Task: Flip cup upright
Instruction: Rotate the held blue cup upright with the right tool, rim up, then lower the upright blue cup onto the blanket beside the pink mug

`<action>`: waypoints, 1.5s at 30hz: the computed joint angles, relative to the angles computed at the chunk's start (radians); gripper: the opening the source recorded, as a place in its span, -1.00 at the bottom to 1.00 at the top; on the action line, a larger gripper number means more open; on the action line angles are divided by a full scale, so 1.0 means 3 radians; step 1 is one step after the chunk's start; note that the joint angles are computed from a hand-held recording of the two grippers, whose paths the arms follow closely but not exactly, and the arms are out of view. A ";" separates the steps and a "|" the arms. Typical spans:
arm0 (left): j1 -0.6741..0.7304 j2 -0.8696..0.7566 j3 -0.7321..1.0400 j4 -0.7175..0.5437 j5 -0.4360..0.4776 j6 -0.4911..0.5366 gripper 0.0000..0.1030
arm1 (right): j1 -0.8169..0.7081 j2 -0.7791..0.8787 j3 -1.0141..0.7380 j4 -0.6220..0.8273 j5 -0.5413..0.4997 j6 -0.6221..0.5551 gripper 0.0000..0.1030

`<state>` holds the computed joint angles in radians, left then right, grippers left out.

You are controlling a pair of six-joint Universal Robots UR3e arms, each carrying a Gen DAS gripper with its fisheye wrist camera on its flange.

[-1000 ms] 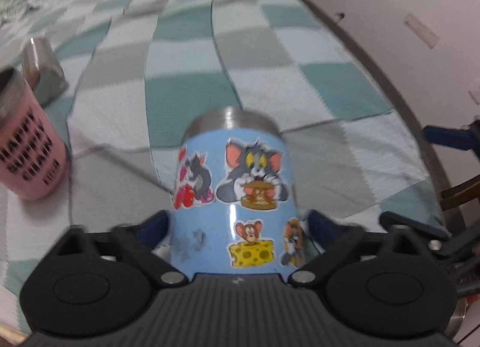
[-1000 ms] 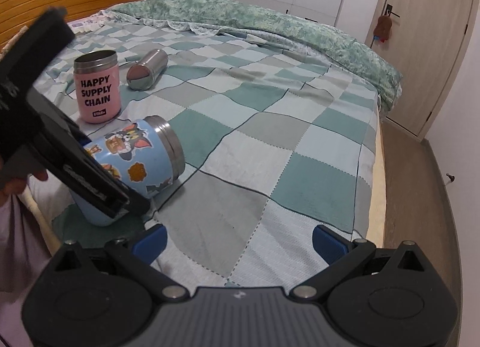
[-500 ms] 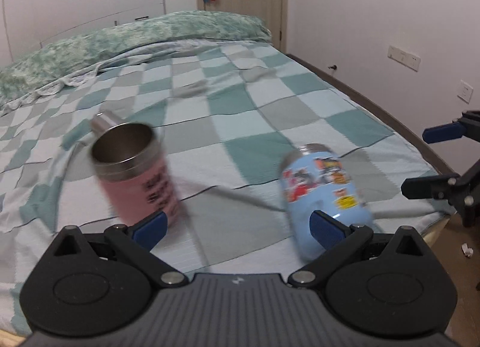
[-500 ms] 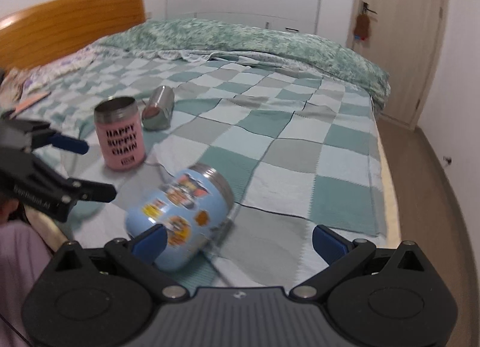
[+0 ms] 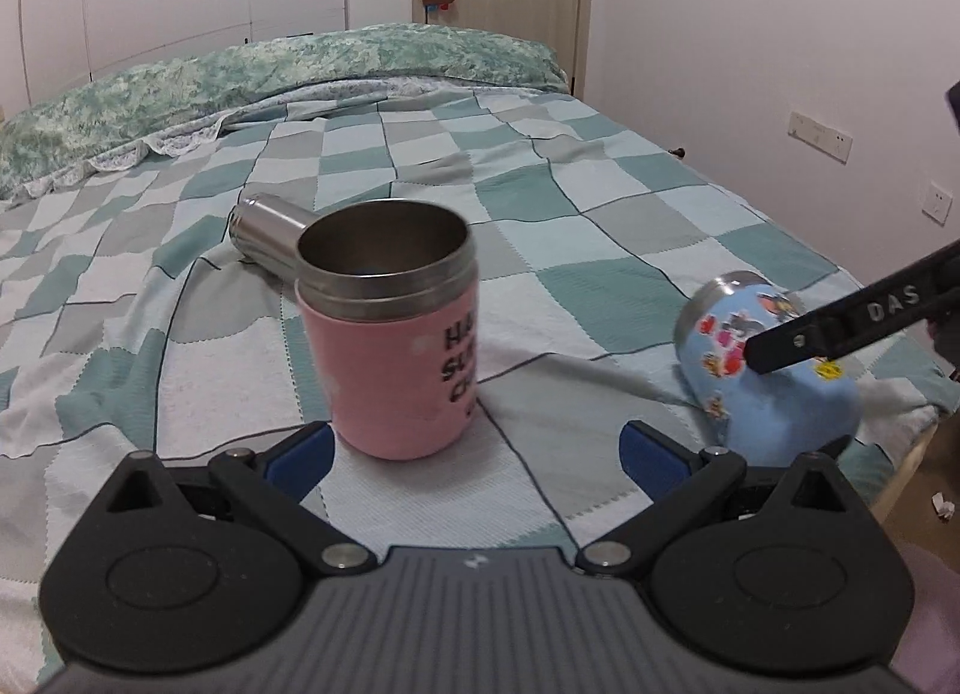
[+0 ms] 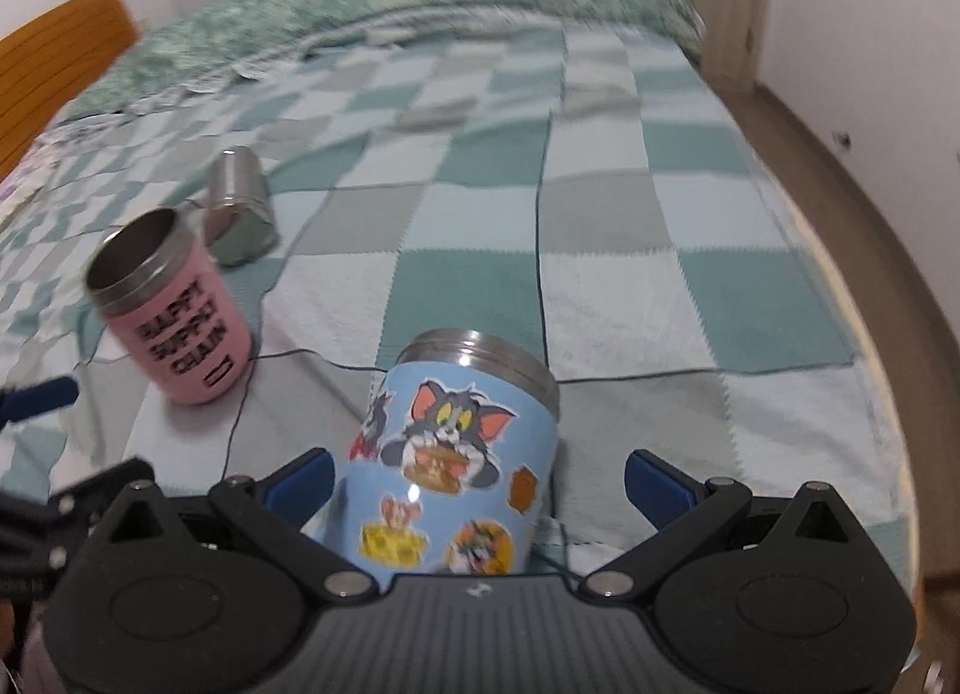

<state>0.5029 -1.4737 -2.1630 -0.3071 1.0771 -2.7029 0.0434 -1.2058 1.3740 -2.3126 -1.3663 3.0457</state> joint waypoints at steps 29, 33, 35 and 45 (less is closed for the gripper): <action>0.0173 -0.0312 0.0020 0.0300 -0.0340 -0.0014 1.00 | 0.0152 0.0366 -0.0418 -0.0061 -0.0043 0.0317 0.61; 0.0183 -0.0301 -0.0112 0.0519 -0.0425 -0.0092 1.00 | 0.0062 -0.0065 0.0358 -0.0860 0.0118 0.0201 0.61; 0.0143 -0.0316 -0.0149 0.0622 -0.0398 -0.0124 1.00 | 0.0059 -0.0200 0.0672 -0.1274 0.0125 0.0154 0.61; 0.0001 -0.0459 -0.0175 0.0975 -0.0216 -0.0248 1.00 | 0.0135 0.0011 0.0847 -0.2363 0.0176 0.0190 0.61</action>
<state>0.5033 -1.6115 -2.2155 -0.0146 1.0123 -2.7773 0.0838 -1.2026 1.6281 -3.0214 -1.3136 3.1028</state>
